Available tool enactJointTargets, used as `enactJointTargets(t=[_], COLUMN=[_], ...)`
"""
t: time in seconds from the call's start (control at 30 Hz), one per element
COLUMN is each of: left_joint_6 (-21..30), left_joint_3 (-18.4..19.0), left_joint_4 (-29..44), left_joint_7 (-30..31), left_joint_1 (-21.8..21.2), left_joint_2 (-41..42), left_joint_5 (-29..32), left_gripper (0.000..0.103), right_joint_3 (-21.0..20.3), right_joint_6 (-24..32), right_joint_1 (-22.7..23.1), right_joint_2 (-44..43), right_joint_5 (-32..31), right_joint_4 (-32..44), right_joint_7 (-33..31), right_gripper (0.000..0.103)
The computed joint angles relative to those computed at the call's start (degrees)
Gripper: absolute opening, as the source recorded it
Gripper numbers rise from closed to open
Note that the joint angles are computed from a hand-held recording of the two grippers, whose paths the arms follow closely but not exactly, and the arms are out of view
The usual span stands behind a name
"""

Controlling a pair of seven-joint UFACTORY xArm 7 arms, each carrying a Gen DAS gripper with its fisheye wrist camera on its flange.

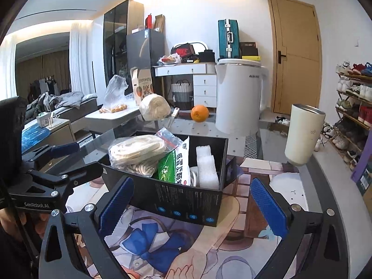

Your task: Organize soft objects

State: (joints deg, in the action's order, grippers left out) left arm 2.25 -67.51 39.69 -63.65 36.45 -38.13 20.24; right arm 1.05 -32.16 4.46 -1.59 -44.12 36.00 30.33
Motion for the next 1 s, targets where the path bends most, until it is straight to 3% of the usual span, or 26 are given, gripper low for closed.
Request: enactJointTargets(t=[0.17, 1.0], left_joint_6=[-1.1, -1.6], left_joint_3=[0.5, 1.0], left_joint_4=[-0.8, -1.5], left_joint_7=[-0.3, -0.7], left_joint_1=[-0.4, -0.9], left_joint_2=[0.2, -0.2], left_joint_5=[-0.5, -1.1], left_gripper=[0.103, 0.103], right_joint_3=[0.2, -0.3], right_joint_6=[-0.9, -1.8], right_joint_1=[0.2, 0.4], right_joint_2=[-0.7, -0.9], right_joint_5=[2.5, 2.5], right_joint_4=[-1.4, -1.8], right_joint_7=[-2.8, -2.2], right_gripper=[0.102, 0.102])
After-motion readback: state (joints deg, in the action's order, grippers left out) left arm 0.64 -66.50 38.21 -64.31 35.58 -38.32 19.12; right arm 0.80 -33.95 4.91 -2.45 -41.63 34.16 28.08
